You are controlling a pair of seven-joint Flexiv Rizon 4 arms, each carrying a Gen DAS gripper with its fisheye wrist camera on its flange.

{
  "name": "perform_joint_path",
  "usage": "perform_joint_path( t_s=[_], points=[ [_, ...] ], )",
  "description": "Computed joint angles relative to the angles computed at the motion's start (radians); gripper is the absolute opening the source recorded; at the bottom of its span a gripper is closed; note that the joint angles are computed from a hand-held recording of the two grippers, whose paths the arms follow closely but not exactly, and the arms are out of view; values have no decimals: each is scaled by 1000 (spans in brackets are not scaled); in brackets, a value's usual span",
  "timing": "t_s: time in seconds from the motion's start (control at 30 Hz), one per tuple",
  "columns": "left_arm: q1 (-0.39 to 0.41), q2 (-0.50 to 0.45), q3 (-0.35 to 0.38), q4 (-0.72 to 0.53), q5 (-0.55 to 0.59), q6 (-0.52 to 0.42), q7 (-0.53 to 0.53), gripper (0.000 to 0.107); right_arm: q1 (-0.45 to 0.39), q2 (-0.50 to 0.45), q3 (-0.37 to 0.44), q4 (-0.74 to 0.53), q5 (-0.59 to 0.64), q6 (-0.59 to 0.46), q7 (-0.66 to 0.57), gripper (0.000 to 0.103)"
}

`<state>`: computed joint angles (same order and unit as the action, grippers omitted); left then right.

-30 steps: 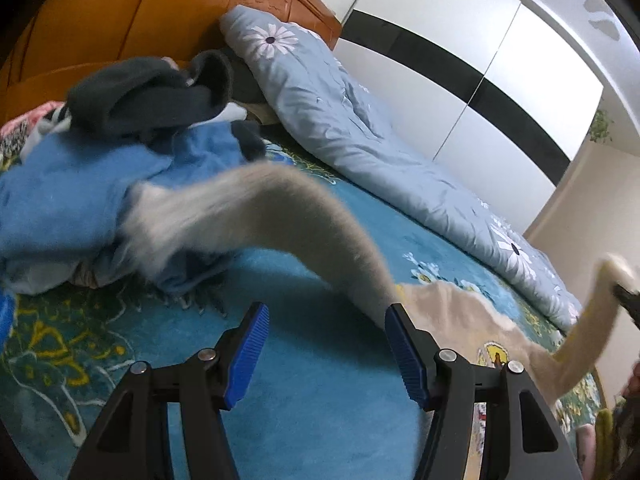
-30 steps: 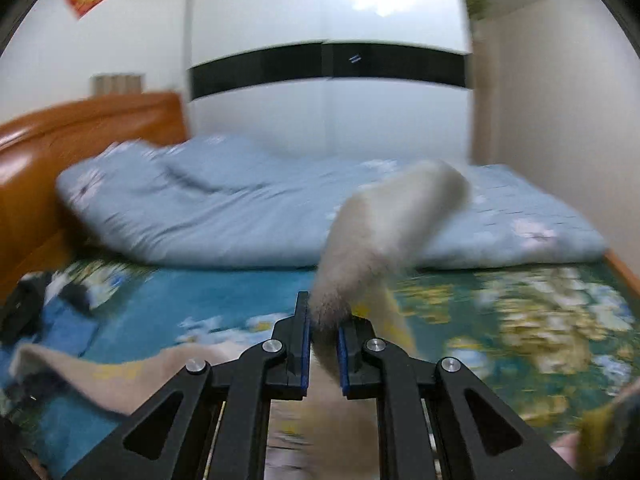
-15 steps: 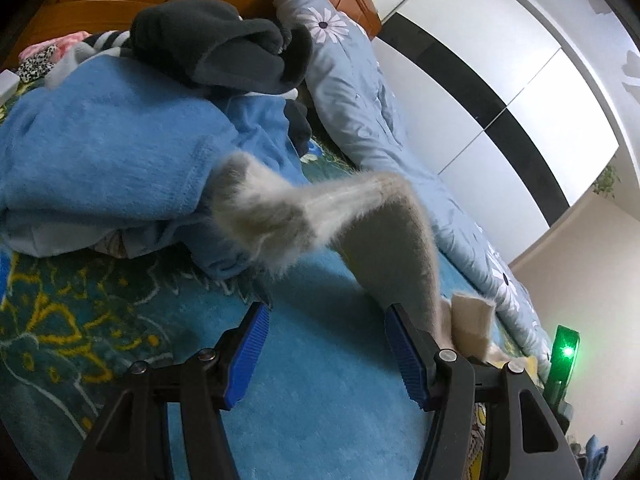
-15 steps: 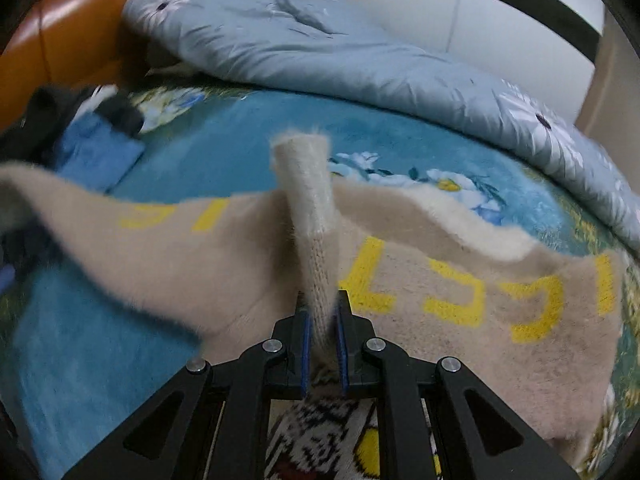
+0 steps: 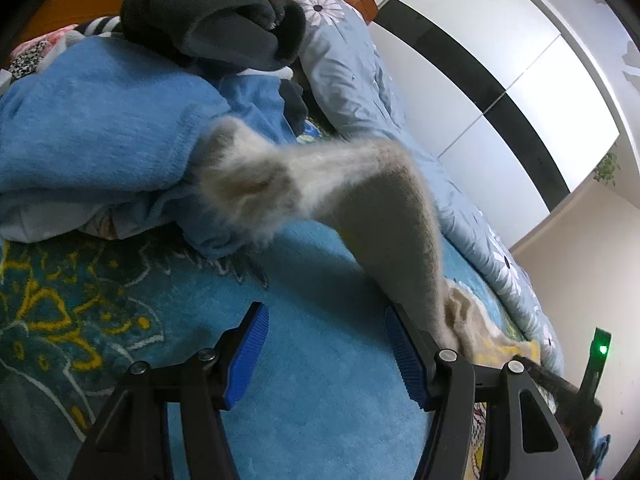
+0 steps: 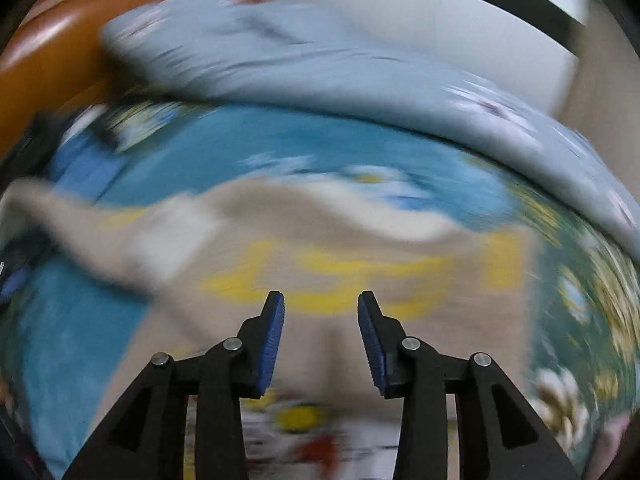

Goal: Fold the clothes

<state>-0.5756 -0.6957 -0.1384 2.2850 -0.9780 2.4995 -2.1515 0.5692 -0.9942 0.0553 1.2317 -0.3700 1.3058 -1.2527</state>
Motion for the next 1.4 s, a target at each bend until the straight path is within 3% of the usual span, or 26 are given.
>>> perform_joint_path(
  t_s=[0.1,0.23,0.4,0.6,0.73,0.8,0.9,1.07,1.13,1.23,1.4],
  points=[
    [12,-3,1,-1,33,3,-18,65,-18,-11,-53,-30,22,-50,95,40],
    [157,-24,-16,25,347,53,-262,66,-46,-31,-38,-58,23,-139,108,40],
    [264,-36,-27,19,523,130,-478,73,-87,37,15,93,50,72,69,40],
    [232,70,-22,39,331,-11,-562,79,-189,100,177,232,81,188,-77,41],
    [162,128,5,36,130,-148,-570,79,-301,93,351,262,138,172,-189,42],
    [111,149,27,17,0,-238,-511,79,-334,91,401,274,167,167,-234,42],
    [24,145,48,-20,-190,-268,-402,73,-378,95,463,291,211,141,-297,42],
    [-35,119,-5,-137,-503,-180,-42,22,-415,105,501,317,277,147,-373,43],
    [-31,103,-51,-235,-609,-97,190,21,-430,108,509,321,303,155,-388,43],
    [-5,66,-121,-390,-660,27,496,21,-447,115,510,332,333,177,-398,43],
    [22,-60,-230,-730,-576,145,974,21,-471,125,502,349,356,196,-381,43]
  ],
)
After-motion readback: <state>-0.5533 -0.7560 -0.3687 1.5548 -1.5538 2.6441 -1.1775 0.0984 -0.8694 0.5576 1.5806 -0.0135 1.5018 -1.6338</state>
